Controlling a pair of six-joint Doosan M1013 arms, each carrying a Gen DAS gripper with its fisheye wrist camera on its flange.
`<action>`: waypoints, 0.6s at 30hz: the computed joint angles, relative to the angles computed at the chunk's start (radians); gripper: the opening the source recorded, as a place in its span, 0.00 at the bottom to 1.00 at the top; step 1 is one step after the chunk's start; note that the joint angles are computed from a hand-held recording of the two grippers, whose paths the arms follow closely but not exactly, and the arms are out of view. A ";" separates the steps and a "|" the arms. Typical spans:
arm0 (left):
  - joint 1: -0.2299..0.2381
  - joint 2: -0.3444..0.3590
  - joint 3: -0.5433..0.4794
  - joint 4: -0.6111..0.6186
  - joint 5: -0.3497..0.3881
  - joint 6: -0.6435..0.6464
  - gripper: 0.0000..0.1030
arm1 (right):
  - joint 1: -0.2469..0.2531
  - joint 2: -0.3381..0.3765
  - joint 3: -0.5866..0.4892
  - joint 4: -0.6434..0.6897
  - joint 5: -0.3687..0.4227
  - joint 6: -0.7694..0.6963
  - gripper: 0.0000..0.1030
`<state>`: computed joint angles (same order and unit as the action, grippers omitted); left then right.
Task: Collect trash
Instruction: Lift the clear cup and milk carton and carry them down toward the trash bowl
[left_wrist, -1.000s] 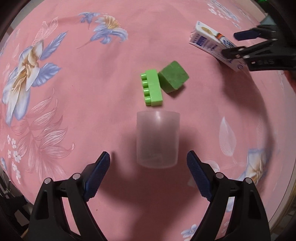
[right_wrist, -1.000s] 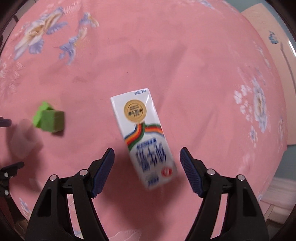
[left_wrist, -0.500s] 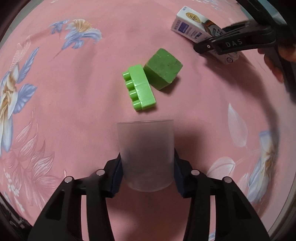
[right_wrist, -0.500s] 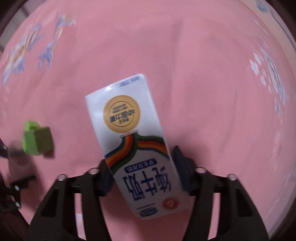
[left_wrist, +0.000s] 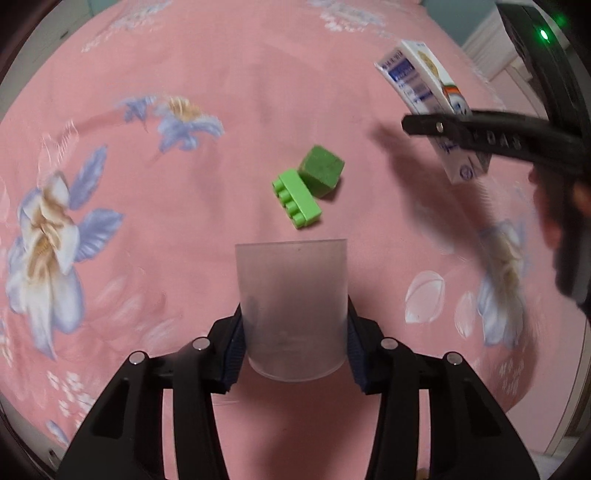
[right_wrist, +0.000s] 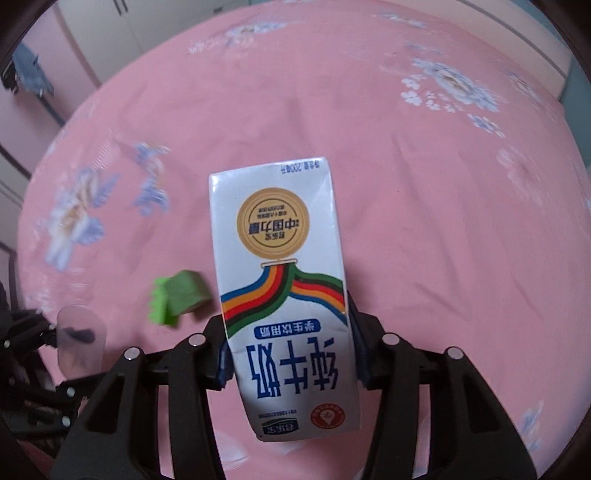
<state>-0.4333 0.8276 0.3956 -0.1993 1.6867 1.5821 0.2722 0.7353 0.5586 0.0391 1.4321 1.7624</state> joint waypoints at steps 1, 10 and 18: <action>0.004 -0.005 -0.004 -0.008 -0.003 0.022 0.47 | 0.003 -0.021 0.030 0.012 -0.030 0.002 0.49; 0.035 0.007 -0.057 -0.026 -0.095 0.196 0.47 | 0.059 -0.151 0.242 -0.075 -0.293 0.100 0.49; 0.049 -0.111 0.189 -0.064 -0.341 0.332 0.47 | 0.099 -0.209 0.393 -0.129 -0.418 0.137 0.49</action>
<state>-0.3839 0.7164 0.5850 -0.2632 1.3453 1.9142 0.3717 0.5263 0.9514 -0.0898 1.0143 1.8992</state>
